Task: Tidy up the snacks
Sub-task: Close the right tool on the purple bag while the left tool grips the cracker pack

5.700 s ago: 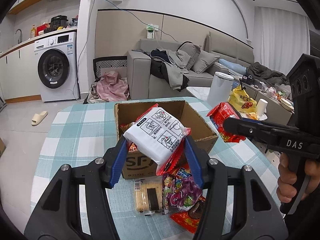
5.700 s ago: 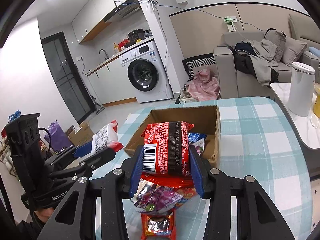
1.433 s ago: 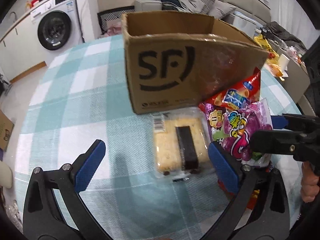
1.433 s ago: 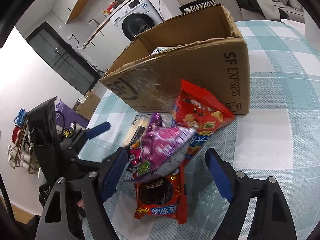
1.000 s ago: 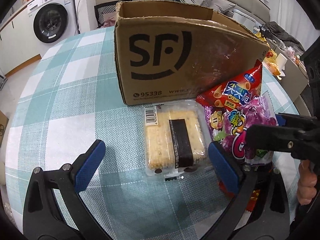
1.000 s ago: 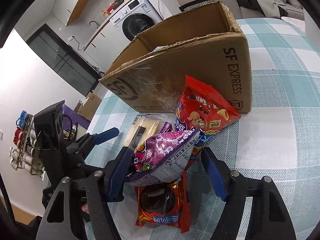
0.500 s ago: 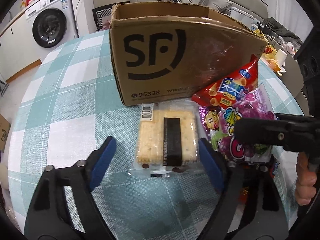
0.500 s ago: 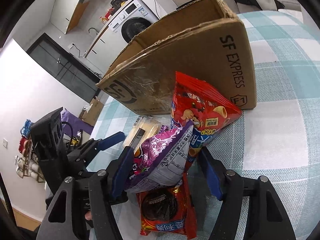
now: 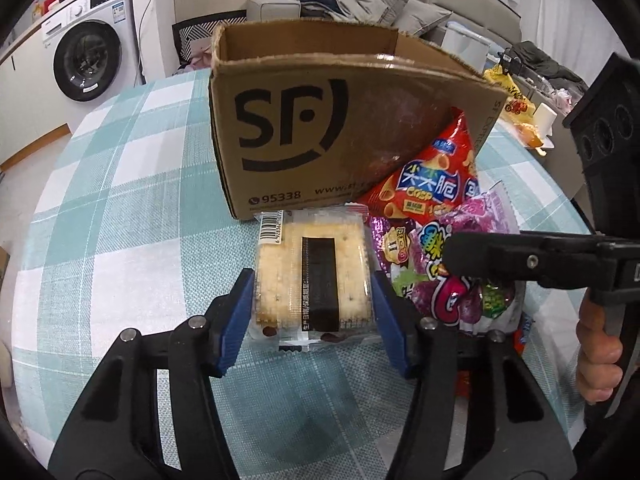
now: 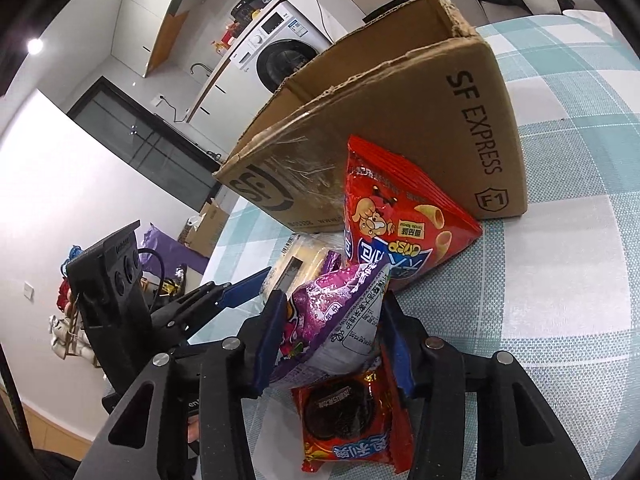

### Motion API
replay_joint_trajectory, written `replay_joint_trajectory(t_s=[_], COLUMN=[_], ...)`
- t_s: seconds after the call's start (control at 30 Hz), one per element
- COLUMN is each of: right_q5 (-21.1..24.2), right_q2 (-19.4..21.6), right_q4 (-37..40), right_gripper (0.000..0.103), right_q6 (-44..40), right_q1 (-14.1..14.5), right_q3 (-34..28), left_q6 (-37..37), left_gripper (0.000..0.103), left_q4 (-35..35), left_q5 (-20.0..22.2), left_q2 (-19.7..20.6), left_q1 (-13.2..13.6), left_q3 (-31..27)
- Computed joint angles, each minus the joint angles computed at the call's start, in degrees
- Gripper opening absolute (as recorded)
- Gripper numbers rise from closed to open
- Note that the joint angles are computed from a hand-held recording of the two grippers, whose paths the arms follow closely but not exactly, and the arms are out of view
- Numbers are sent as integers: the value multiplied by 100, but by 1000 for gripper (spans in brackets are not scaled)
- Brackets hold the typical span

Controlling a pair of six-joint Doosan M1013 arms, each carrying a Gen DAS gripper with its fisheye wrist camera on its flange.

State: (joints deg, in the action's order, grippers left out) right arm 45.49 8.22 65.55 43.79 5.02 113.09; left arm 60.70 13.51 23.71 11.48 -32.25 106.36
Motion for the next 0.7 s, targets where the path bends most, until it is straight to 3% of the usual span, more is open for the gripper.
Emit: replay_joint_trajectory(t_s=[0.37,0.7], right_q5=[869,1357], right_q2=[92,265], right_q4=[588,605], right_gripper=[46,47], right_q6=[-93,177], right_q1=[-342,-327], right_q3=[12,-65], left_q6=[199,424], left_gripper=[55,55], left_q4=[-353,-586], left_q5=[-147,-168], left_q2=[-205,-228], left_q1=[33,66], left_q3=[74,68])
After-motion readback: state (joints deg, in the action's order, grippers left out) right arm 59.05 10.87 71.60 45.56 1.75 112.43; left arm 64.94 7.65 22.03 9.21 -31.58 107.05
